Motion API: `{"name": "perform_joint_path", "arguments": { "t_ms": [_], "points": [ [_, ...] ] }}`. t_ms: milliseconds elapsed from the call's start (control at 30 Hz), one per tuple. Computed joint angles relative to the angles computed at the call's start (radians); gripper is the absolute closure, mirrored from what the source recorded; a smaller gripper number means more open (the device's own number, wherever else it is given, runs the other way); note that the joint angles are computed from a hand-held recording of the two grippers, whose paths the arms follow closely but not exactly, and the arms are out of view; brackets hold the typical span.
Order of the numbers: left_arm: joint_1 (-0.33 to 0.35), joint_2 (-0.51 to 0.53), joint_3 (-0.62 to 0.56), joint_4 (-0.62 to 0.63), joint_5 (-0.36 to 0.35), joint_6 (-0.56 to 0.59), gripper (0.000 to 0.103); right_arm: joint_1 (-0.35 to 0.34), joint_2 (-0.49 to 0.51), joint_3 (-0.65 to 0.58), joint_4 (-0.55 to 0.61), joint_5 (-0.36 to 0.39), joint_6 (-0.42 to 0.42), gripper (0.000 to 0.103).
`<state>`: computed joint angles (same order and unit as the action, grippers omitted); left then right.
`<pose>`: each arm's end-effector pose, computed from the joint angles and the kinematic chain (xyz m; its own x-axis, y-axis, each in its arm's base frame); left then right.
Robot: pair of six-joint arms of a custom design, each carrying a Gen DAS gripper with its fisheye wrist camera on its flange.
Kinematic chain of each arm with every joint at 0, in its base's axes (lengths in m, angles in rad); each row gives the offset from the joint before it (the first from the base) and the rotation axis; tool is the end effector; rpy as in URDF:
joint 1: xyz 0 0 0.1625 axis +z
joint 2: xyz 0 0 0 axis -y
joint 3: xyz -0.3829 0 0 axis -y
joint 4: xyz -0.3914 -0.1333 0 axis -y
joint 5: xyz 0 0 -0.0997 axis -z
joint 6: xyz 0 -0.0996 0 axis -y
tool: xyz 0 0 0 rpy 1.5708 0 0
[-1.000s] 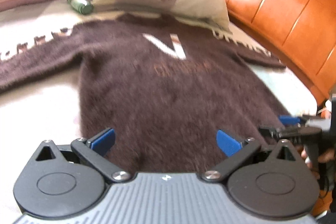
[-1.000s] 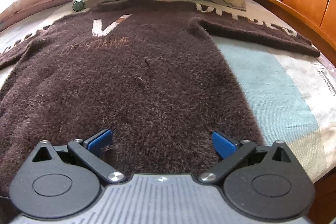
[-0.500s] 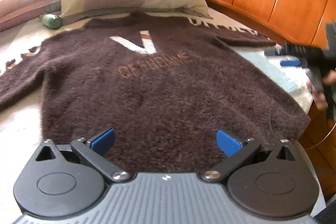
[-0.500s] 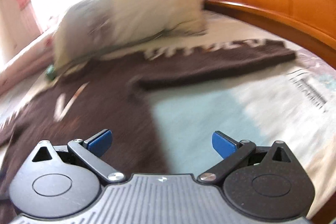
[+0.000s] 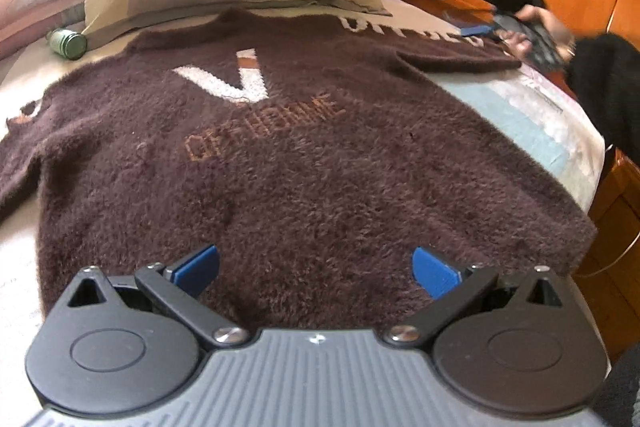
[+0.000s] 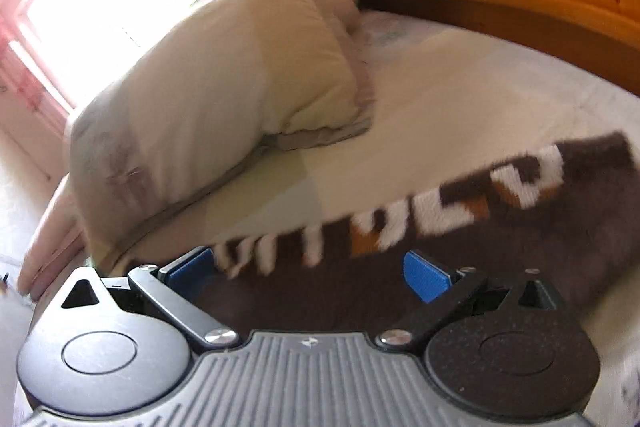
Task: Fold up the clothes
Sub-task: 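Move the open right gripper back over the lettered sleeve, then grasp the cuff of the lettered sleeve with the right gripper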
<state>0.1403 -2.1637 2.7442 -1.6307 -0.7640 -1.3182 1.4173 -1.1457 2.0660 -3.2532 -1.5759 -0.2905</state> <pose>-0.1352 -0.2264 0.1560 -0.7670 0.0663 -0.6382 0.4654 0.7422 -0.4822 0.0493 -0.5498 0.1966 -0.9780 -0.0549 0.2013 -0.1769 0.7297 -0.6605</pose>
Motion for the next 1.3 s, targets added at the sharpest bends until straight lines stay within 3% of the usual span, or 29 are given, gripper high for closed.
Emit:
{"name": "perform_joint_path", "arguments": {
  "t_ms": [67, 200, 300, 333, 600, 700, 900, 1100, 1300],
  "points": [
    [0.005, 0.010, -0.006, 0.006, -0.004, 0.002, 0.001, -0.008, 0.027, -0.032, 0.014, -0.051, 0.031, 0.000],
    [0.009, 0.010, -0.009, 0.028, -0.013, -0.012, 0.001, -0.050, -0.004, 0.010, -0.068, -0.068, -0.005, 0.000],
    [0.018, 0.025, -0.011, 0.018, -0.020, -0.013, 0.001, -0.039, -0.009, 0.034, -0.213, -0.249, 0.041, 0.000],
    [0.019, 0.026, -0.007, 0.001, -0.021, -0.002, 0.001, -0.039, -0.023, 0.049, -0.230, -0.272, 0.051, 0.000],
    [0.006, 0.099, 0.000, -0.118, -0.028, 0.078, 0.001, -0.130, -0.196, 0.232, -0.096, 0.031, 0.014, 0.000],
    [0.002, 0.117, -0.006, -0.114, -0.034, 0.078, 0.001, -0.164, -0.173, 0.245, -0.115, 0.086, 0.025, 0.000],
    [0.009, 0.122, -0.017, -0.091, -0.034, 0.055, 0.001, -0.240, -0.100, 0.223, -0.232, 0.268, 0.080, 0.000],
    [0.050, 0.181, -0.022, -0.167, -0.035, 0.106, 0.001, -0.233, -0.043, 0.154, -0.255, 0.275, 0.087, 0.000],
    [0.071, 0.208, -0.016, -0.242, -0.045, 0.161, 0.001, -0.245, -0.049, 0.139, -0.221, 0.308, 0.207, 0.000]
  ]
}}
